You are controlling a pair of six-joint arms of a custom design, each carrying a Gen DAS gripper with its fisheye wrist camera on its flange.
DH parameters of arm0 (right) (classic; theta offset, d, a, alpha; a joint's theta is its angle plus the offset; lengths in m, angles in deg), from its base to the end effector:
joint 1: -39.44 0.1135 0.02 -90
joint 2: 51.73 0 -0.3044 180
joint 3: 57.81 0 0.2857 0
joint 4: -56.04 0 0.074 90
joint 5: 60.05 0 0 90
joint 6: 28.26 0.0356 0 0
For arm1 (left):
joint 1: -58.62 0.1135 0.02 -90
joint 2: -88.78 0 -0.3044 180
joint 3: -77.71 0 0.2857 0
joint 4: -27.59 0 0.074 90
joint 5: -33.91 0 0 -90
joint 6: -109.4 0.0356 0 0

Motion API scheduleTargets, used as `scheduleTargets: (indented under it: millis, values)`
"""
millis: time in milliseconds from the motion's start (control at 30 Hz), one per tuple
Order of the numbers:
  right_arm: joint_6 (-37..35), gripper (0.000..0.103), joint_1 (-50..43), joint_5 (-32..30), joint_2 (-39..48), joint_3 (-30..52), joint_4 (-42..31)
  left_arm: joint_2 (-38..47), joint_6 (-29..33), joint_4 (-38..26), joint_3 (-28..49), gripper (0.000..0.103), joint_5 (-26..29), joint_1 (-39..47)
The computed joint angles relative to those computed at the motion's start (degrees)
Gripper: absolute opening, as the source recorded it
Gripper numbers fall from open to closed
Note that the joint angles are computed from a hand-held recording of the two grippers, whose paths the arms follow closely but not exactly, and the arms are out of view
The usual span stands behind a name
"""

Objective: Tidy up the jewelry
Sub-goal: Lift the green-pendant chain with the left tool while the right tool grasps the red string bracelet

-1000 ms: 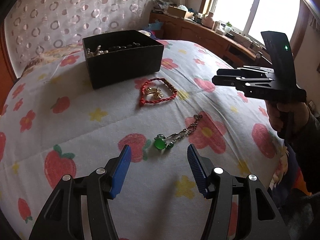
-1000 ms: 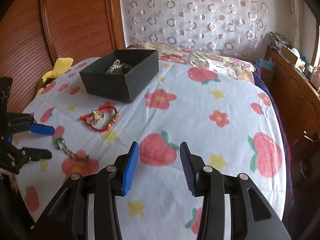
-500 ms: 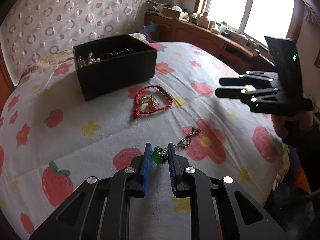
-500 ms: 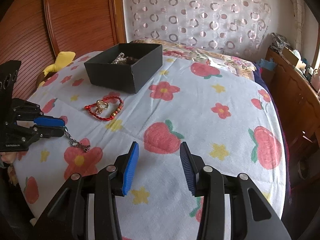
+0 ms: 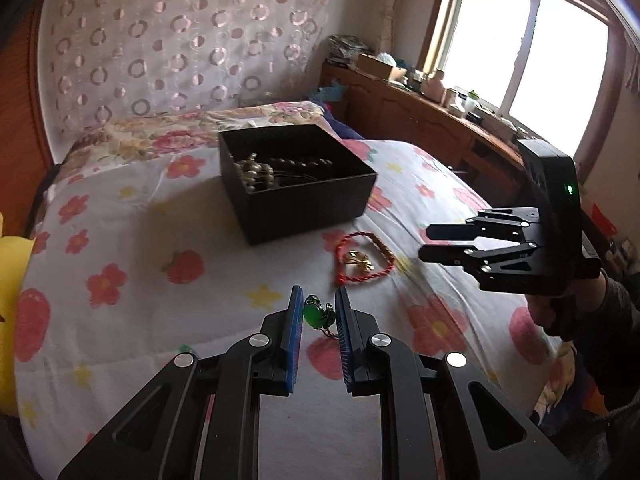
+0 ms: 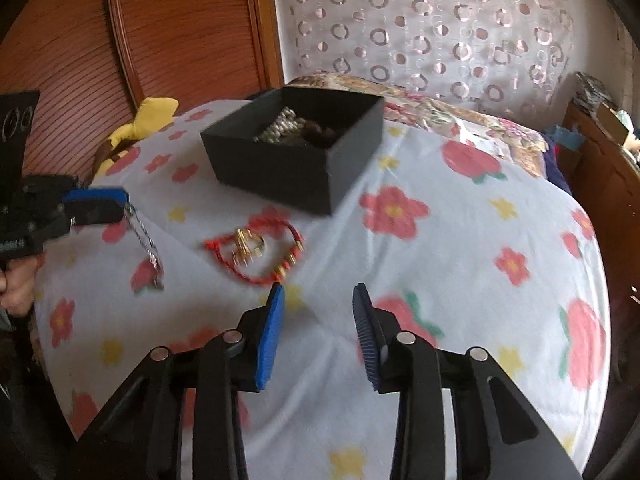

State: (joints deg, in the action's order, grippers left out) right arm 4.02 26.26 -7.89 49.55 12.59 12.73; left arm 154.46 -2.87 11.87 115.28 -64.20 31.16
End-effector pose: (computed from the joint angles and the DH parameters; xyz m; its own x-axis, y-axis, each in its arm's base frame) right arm 0.3483 -0.0591 0.1671 -0.5150 -0.5651 -0.6445 -0.7828 0.6165 0.0849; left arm 0.2024 -0.0995 0.1806 -0.7074 -0.0552 -0.7046 0.1060 0.9774 -0.1830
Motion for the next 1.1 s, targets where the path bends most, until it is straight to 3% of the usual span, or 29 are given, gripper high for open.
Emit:
scheduleTargets:
  millis: [233, 333, 467, 1100]
  values:
    - [6.5, 0.025, 6.4, 3.4, 2.1, 1.0, 3.2, 0.3, -0.8, 1.7, -1.3, 0.015, 0.7, 0.7]
    - [7.3, 0.021, 7.2, 5.1, 1.6, -0.1, 5.7, 0.1, -0.9, 2.0, -1.8, 0.015, 0.6, 0.6]
    - [5.6, 0.009, 7.4, 5.8, 0.4, -1.2, 5.2, -0.2, -1.5, 3.1, -2.7, 0.015, 0.1, 0.2]
    - [-0.5, 0.008, 1.7, -3.9, -12.8, -3.8, -1.6, -7.3, -1.0, -0.9, -0.7, 0.015, -4.6, -1.1]
